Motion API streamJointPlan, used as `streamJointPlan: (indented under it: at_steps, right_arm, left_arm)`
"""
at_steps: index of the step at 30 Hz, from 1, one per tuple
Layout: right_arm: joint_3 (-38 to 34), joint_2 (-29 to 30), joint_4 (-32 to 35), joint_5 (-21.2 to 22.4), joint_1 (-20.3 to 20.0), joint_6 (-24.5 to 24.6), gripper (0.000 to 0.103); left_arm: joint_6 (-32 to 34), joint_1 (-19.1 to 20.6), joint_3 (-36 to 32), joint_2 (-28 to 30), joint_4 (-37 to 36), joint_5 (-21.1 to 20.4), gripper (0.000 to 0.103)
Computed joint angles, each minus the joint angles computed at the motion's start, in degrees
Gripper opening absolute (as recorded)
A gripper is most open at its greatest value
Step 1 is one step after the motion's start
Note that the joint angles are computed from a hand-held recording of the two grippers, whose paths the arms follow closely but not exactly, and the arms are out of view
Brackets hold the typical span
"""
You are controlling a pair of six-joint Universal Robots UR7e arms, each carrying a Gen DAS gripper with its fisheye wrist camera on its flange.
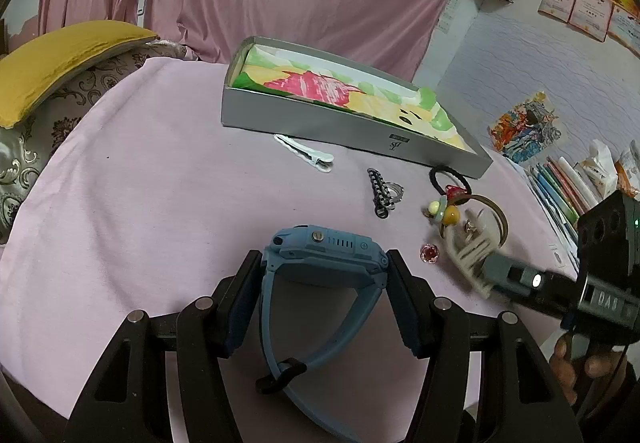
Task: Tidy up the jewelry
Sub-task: 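Grasp the brown cord with yellow bead with the right tool while the left holds the watch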
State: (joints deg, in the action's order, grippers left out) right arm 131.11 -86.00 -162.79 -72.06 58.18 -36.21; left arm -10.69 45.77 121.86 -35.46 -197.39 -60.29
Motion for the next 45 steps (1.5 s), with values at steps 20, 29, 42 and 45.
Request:
streamJointPlan:
  at_steps: [20,29,42,45]
  right_arm:
    - [-5.35,-0.54,19.13,12.62,-0.05,-0.44,0.044]
    - [-3.99,0.6,7.94,-1.47,3.13,0.75,0.044]
    - [-5.86,-1.05,20.22,-7.62,5.3,-5.06,0.044]
    - [-3.38,-0.97,10.35,-11.33,7.46,-7.56,0.044]
  left_arm:
    - [-0.85,-0.71,1.79,-1.72,-2.13,1.42,0.055]
    - [-1.46,-1.06,1.76,-1.32,-1.97,1.66,0.055]
    - [-1.87,-0.77,2.73,-1.51,-3.3,1.63,0.055]
    - [-1.99,-0.95,2.83,-1.32,-3.74,1.79,0.055]
